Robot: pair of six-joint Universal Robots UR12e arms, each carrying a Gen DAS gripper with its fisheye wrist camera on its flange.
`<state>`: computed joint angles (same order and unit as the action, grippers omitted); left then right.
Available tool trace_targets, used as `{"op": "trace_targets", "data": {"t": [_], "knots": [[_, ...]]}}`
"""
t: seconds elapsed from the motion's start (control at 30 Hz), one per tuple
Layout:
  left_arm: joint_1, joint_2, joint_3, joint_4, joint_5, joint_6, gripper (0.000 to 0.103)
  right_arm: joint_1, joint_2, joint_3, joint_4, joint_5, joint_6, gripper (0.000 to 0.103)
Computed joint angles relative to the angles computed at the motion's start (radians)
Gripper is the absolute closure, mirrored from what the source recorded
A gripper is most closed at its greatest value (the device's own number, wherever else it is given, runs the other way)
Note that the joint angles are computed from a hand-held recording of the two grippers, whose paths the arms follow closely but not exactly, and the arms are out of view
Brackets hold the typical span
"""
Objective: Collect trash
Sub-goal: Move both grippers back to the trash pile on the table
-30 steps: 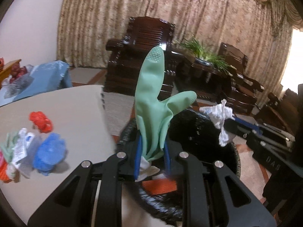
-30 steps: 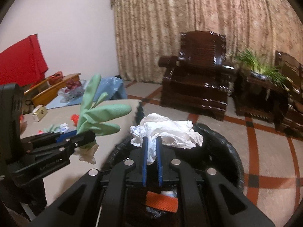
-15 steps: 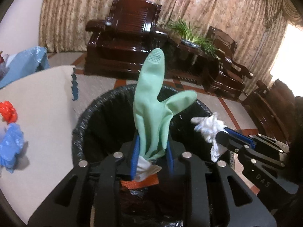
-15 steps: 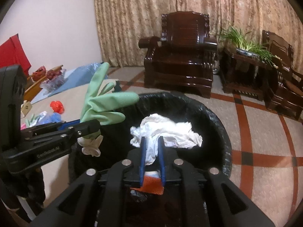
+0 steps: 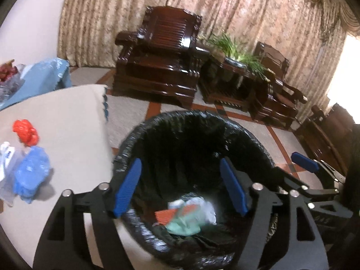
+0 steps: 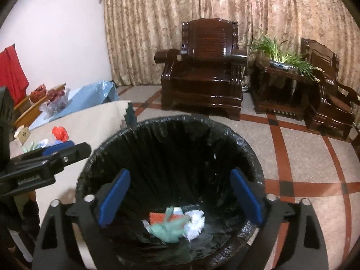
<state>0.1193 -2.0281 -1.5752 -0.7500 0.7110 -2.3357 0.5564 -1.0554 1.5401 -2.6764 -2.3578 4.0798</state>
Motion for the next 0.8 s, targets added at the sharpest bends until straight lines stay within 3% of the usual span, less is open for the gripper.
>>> {"op": "trace_targets", "data": {"t": [0.17,0.37,0.6,0.8], "knots": [[0.031,0.01,-0.016,0.116,-0.011,-0.062,0.018,0.007,0.032,-0.054,-0.059,-0.006,-0.077,0.006],[0.075,0.008,-0.016,0.251,0.011,-0.153,0.017,0.01,0.092,-0.146,-0.133,0.04,-0.212,0.006],[0.133,-0.026,0.017,0.379,0.102,-0.28,0.017,0.01,0.17,-0.263,-0.176,0.105,-0.325,0.006],[0.161,-0.05,0.049,0.429,0.184,-0.346,0.017,0.009,0.236,-0.367,-0.182,0.166,-0.408,0.006]]}}
